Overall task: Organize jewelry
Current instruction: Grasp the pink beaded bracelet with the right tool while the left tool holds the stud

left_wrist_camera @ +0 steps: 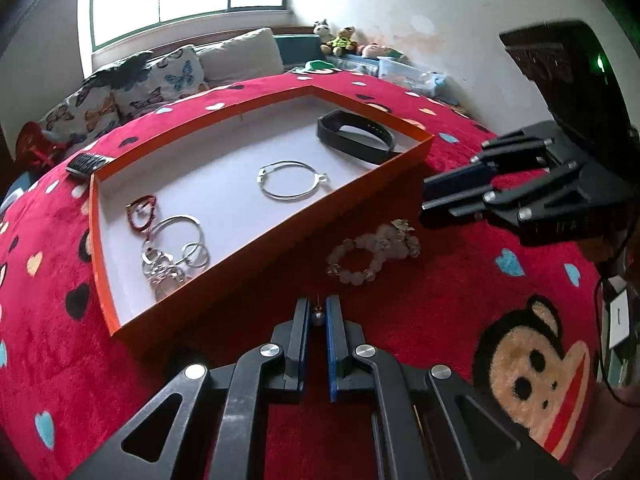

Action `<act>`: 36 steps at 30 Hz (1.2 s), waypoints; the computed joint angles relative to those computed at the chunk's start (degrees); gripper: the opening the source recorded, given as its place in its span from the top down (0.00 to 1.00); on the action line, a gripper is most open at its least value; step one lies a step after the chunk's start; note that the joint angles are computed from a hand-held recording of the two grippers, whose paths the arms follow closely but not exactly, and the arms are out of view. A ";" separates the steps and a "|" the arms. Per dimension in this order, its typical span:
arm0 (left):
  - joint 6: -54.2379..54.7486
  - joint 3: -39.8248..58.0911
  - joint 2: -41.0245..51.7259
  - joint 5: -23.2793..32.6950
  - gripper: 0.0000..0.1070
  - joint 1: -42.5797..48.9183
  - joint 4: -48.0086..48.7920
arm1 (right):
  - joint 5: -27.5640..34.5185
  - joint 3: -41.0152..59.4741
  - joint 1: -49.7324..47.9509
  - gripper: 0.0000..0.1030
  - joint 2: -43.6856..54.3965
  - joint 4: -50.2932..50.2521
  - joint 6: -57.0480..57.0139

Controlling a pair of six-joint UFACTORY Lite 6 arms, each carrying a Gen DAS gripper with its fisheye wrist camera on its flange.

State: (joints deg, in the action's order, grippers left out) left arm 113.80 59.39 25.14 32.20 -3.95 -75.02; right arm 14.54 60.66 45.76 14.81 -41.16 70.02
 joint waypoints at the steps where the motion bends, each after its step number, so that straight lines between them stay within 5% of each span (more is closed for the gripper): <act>1: -0.85 0.27 0.12 0.08 0.94 0.22 0.55 | -0.27 0.01 -0.15 0.69 0.22 0.89 -1.03; 26: -3.65 -0.41 -2.14 2.26 0.94 5.63 2.33 | -0.11 8.51 2.46 0.69 8.56 6.40 -14.77; 30: -2.94 -1.34 -2.91 2.38 0.94 5.99 1.90 | 2.33 8.28 3.77 0.86 7.85 6.09 -14.57; 36: -2.58 -2.80 -4.55 2.86 0.94 6.54 1.55 | 2.77 5.02 5.47 0.90 4.93 1.32 -7.14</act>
